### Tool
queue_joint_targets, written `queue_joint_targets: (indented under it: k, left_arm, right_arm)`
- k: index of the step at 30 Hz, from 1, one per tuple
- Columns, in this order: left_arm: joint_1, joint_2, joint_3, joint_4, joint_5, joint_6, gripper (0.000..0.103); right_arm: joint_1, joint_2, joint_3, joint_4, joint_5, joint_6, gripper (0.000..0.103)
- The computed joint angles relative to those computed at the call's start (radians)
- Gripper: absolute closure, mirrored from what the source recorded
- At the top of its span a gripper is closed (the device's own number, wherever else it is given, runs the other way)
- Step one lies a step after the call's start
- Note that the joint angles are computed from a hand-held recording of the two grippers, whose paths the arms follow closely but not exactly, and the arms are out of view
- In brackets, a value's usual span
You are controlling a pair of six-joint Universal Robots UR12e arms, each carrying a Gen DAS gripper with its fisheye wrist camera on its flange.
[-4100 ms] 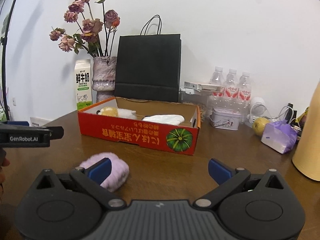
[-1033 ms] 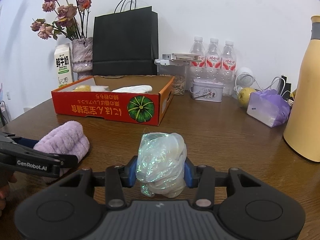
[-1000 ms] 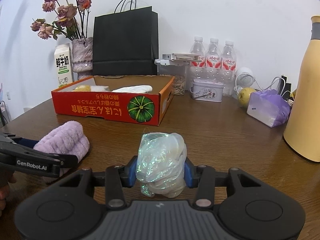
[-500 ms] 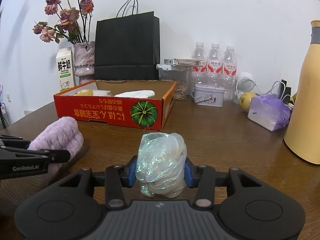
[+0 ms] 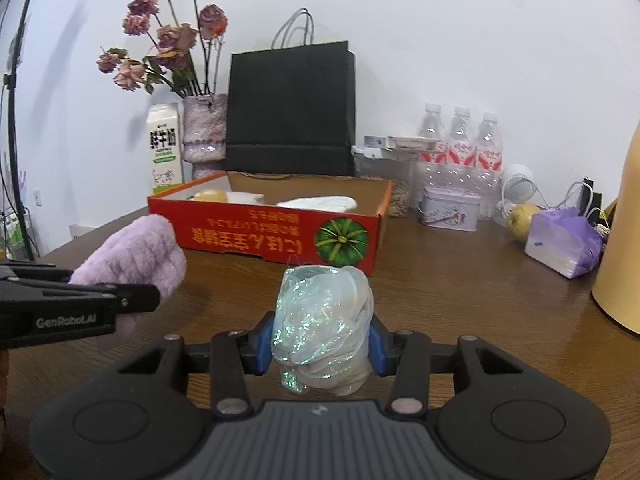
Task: Organize objects
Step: 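Carry the lilac towel with the left gripper while the right gripper carries the plastic bag to the box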
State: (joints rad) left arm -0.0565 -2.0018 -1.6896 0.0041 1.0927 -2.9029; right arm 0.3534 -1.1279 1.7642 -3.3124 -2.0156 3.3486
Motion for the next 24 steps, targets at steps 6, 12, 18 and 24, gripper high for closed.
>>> queue_joint_targets:
  k: [6,12,18,24]
  left_arm:
    - [0.013,0.006,0.002,0.003,-0.01,-0.002,0.074]
    - [0.023,-0.001,0.028,0.006,-0.019,-0.017,0.074]
    - [0.024,-0.018,0.07,-0.014,-0.027,-0.024,0.074]
    - [0.022,-0.038,0.109,-0.025,-0.032,-0.042,0.074]
  right_arm:
    - [0.016,0.012,-0.027,-0.003,-0.008,-0.005,0.059]
    - [0.022,0.025,-0.066,0.014,-0.013,-0.014,0.059]
    - [0.023,0.044,-0.109,0.023,-0.019,-0.034,0.059]
    - [0.018,0.059,-0.146,0.033,-0.022,-0.043,0.059]
